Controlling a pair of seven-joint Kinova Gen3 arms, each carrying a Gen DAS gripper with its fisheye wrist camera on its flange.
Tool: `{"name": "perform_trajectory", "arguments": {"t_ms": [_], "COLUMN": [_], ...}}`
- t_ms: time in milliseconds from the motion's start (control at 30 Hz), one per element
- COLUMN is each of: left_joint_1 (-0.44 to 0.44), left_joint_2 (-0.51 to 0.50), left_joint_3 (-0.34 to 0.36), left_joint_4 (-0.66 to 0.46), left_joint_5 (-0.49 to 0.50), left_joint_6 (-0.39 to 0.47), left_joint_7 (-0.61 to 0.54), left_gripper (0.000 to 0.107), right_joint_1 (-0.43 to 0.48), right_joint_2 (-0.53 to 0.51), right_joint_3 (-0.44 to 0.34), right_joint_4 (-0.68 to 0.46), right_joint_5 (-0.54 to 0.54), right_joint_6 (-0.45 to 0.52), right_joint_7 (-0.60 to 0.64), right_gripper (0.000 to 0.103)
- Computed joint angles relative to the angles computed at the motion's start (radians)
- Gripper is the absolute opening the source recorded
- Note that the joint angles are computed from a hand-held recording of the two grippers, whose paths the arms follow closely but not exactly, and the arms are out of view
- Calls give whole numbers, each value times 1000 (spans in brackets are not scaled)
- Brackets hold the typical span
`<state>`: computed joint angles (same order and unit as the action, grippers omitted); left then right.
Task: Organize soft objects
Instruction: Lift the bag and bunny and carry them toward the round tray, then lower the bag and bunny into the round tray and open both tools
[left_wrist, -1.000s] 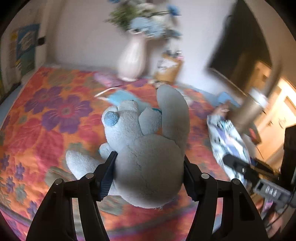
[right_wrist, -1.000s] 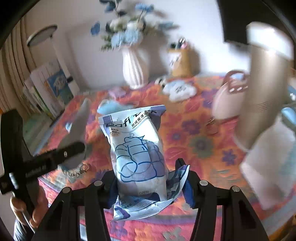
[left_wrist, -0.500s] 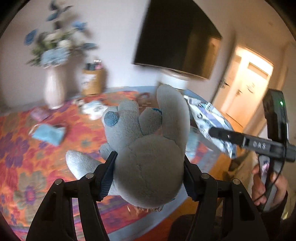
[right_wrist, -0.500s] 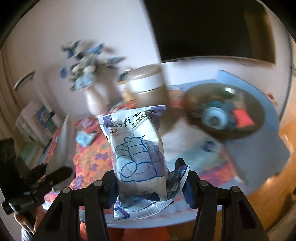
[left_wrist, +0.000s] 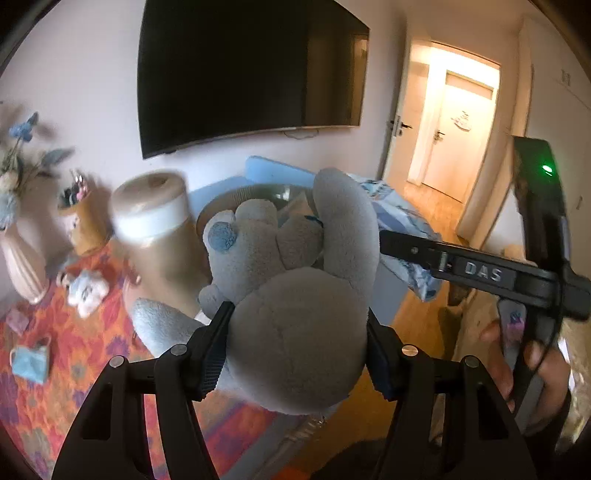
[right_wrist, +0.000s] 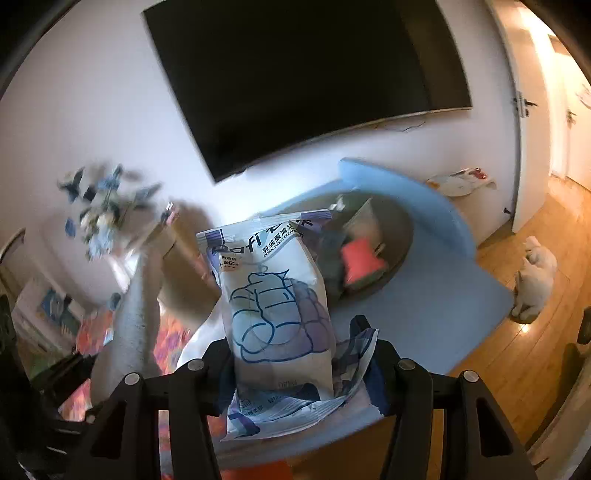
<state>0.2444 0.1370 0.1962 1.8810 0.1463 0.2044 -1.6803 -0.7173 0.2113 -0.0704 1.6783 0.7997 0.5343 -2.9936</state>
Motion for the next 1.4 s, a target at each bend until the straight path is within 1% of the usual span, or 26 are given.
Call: {"name": "perform_trajectory", "arguments": {"t_ms": [100,133,167,233,300,367,433,500,533,567,600,633,667,700,733,833,900,933,967,1033,1067,1200,1267,1300,1333,1400], "left_joint_1": [129,147,167,216,269,250,202,211,219,218,223,246,259,260,245,218,230,228,211,153,117,-59,-152,-192,-222,-246], "left_joint_2": [66,92,113,162,215,264,319,373,395,416,431,453,465,470,478,461,435,414,393,340,316,203,133,92,47,-37], "left_joint_3": [-120,-136,-154,-211,-287,-298,-280,-319,-340,-344,-349,-373,-387,-382,-363,-328,-346,-344,-324,-239,-192,-9,72,100,110,95], "left_joint_4": [-124,-171,-217,-309,-402,-495,-587,-680,-718,-750,-769,-803,-822,-825,-837,-809,-766,-731,-695,-607,-569,-407,-314,-268,-222,-129], "left_joint_5": [-76,-99,-117,-105,-67,14,78,84,95,93,75,46,30,23,32,90,138,178,213,256,291,454,521,535,547,615], "left_joint_6": [54,73,106,145,187,254,311,370,397,410,416,434,446,443,443,430,405,383,363,306,294,305,276,261,252,206], "left_joint_7": [121,159,191,223,239,213,203,230,232,237,251,281,297,297,281,206,158,120,79,-2,-43,-194,-275,-315,-348,-423], "left_gripper": [62,62,62,62,62,62,62,62,62,63,65,67,74,77,78,78,78,78,78,78,78,78,78,78,78,78], "right_joint_1": [30,30,16,32,91,173,226,303,323,327,318,300,294,295,292,295,270,252,235,213,198,108,51,33,18,2], "right_joint_2": [-7,-7,-2,26,63,105,155,212,235,255,268,285,296,306,306,292,266,249,232,204,188,126,98,86,73,58], "right_joint_3": [24,45,84,109,98,56,21,-60,-79,-80,-63,-34,-24,-23,-16,-1,42,69,95,126,144,214,241,243,237,207], "right_joint_4": [1,1,-4,-43,-85,-125,-187,-256,-283,-307,-320,-339,-355,-371,-368,-337,-288,-257,-228,-181,-155,-72,-41,-24,-6,12], "right_joint_5": [28,46,55,23,-58,-140,-221,-283,-316,-351,-375,-408,-428,-446,-460,-512,-529,-535,-542,-555,-555,-510,-458,-433,-409,-373], "right_joint_6": [-40,-60,-80,-87,-120,-147,-118,-85,-78,-76,-81,-86,-77,-62,-63,-81,-107,-128,-148,-177,-194,-229,-222,-227,-234,-227], "right_joint_7": [-46,-73,-90,-76,-25,19,90,171,212,252,277,313,336,356,367,405,392,378,366,356,345,283,243,226,216,223], "right_gripper": [55,55,55,55,55,55,55,55,56,57,59,62,66,67,67,67,67,67,67,67,67,68,72,75,76,77]}}
